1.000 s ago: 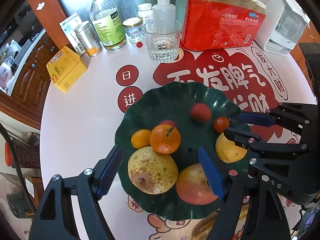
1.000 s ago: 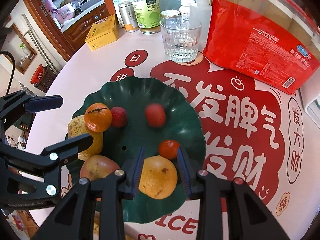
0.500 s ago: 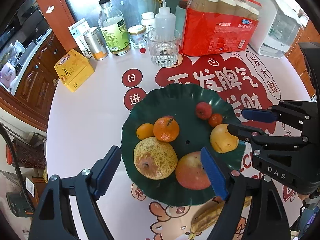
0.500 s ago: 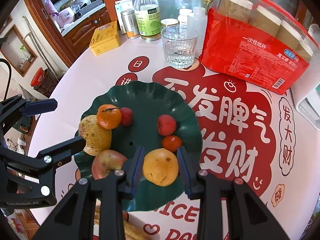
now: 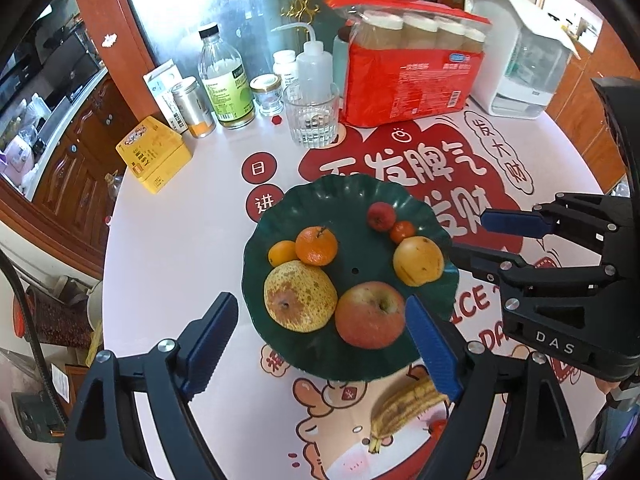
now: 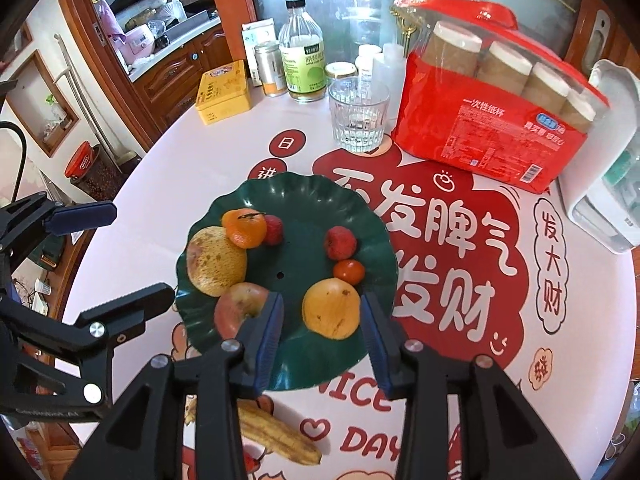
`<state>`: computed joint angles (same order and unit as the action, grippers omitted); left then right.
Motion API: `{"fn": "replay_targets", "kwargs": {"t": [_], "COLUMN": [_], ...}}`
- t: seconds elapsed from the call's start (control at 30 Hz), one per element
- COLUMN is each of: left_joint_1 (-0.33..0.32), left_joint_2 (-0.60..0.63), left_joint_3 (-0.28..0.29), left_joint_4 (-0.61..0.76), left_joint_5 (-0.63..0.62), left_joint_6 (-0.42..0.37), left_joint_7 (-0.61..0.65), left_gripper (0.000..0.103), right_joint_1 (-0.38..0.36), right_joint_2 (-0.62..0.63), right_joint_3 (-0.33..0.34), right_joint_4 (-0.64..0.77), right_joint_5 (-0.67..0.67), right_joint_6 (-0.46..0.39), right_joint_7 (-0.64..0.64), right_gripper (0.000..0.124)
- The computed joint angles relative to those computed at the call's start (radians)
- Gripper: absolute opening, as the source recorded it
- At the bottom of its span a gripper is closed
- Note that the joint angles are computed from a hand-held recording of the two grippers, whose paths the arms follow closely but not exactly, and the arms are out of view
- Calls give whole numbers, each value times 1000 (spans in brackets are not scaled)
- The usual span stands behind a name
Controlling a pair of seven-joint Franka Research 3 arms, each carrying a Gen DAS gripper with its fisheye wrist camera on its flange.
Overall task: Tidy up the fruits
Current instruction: 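Move both tools back toward the banana and last tomato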
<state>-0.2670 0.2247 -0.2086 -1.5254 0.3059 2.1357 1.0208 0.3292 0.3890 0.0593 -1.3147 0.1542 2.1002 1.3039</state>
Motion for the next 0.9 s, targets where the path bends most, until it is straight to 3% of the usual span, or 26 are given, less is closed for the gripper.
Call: {"fn": "replay_targets", "kwargs": {"t": [0.47,0.9], "left_joint_1": [-2,-13], "left_joint_2": [-191,-347], "left_joint_3": [-28,-38], "left_joint_4": [-238,-480], "left_joint_5": [-34,-105], "left_joint_6": [103,263], "left_joint_7": [25,21], "left_gripper": [85,85], "right_joint_1": [-11,-18], "right_joint_2": [-281,-499], "right_joint_3": [19,30], "right_joint_4": [-363,-685], "right_joint_5": [54,107], "right_joint_6": [147,276], "right_joint_7": [-30,-27], "right_gripper": [41,41]}}
